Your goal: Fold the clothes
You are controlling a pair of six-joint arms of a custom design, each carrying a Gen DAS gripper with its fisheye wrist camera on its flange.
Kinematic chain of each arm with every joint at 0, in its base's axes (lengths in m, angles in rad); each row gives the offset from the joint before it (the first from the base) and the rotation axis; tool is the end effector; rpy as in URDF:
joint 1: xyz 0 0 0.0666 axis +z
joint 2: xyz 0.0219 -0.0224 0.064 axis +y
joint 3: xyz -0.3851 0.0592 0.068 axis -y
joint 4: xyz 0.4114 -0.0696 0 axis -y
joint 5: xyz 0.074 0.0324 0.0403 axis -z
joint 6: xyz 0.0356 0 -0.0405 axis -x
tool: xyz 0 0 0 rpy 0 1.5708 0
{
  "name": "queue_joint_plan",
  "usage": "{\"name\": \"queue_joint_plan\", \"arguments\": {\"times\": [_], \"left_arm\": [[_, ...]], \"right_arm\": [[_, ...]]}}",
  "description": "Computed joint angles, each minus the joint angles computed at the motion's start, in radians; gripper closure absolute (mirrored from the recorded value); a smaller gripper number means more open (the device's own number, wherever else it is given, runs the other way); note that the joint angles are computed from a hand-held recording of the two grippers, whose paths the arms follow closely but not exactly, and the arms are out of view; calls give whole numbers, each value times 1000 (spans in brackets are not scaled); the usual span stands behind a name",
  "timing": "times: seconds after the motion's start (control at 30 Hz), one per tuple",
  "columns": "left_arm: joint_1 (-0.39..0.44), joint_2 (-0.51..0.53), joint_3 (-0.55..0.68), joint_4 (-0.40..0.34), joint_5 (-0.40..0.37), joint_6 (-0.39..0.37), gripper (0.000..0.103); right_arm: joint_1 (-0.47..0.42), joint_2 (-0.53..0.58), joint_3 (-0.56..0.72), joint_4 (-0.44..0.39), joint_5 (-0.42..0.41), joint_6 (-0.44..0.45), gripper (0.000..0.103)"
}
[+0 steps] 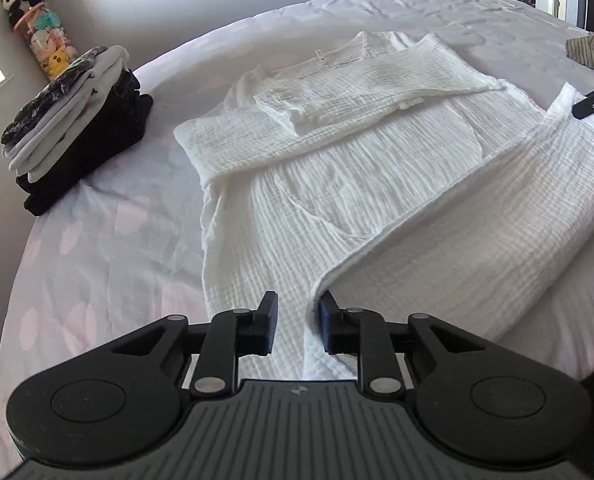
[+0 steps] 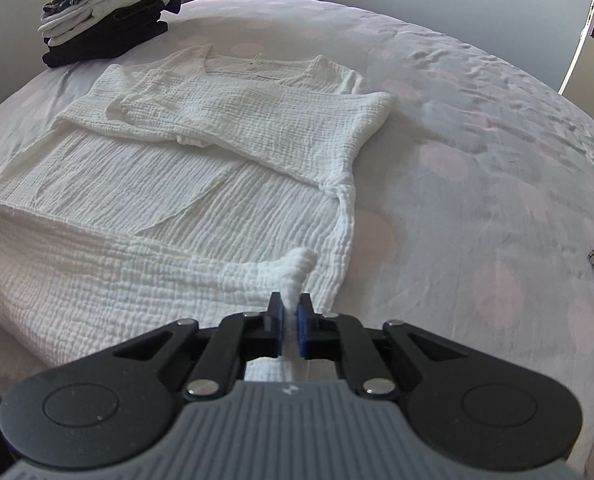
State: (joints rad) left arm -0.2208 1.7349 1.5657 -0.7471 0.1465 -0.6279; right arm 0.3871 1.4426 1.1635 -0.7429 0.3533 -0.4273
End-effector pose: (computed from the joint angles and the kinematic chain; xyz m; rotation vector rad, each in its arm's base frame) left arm 0.6074 -0.1421 0.3434 1.0741 2.2279 -0.0080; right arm 0.4599 0.1737 0.3162 0.1759 2.4975 -0.1311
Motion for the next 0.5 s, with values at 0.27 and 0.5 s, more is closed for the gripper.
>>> {"name": "queue_joint_plan", "arguments": {"times": [0.27, 0.5], "left_arm": [[56, 29, 14, 39, 50, 74, 40], [96, 44, 52, 68, 11, 135, 39]], "right_arm": [[4, 35, 28, -34, 24, 12, 95], [3, 54, 50, -72, 50, 6, 96]]}}
